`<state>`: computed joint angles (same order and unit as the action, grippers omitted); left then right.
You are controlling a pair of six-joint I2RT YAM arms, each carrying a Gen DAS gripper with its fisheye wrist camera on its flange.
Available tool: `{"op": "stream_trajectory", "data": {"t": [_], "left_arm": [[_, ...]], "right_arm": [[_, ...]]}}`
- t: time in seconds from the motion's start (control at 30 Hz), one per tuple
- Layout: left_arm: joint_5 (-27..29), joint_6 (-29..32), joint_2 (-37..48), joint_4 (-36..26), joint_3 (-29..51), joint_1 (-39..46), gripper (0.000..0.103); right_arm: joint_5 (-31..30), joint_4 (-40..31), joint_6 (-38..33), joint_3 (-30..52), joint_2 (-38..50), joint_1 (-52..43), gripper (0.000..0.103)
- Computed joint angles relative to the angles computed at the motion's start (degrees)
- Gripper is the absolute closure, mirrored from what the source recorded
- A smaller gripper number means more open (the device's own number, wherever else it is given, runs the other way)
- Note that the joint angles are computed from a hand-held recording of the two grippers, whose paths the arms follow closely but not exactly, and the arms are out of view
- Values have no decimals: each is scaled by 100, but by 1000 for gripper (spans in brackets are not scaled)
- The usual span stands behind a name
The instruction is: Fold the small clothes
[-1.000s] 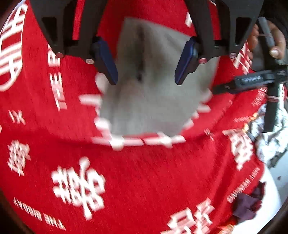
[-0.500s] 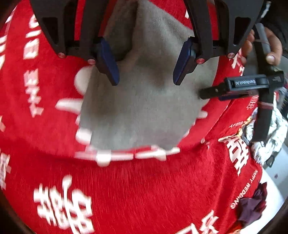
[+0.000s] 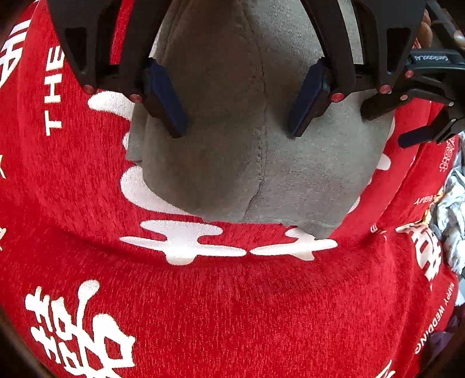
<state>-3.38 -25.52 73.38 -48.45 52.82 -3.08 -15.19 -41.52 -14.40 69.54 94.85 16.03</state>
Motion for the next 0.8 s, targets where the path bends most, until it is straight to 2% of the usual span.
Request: {"op": "stream_trajectory", "data": {"t": [0.1, 0.23, 0.43, 0.6, 0.8], "left_arm": [[-77, -59, -34, -39, 67, -25, 0], [-174, -56, -88, 56, 110, -26, 0], [-270, -25, 184, 197, 18, -99, 0], [42, 35, -412, 152, -355, 36, 0], [411, -31, -1249, -85, -697, 204, 0]], "right_arm": [[350, -135, 59, -8, -252, 139, 26], [489, -120, -54, -94, -722, 353, 25], [1056, -216, -287, -75, -370, 687, 25], [361, -27, -370, -813, -1021, 81, 25], [-103, -512, -842, -1459, -1819, -626, 22]]}}
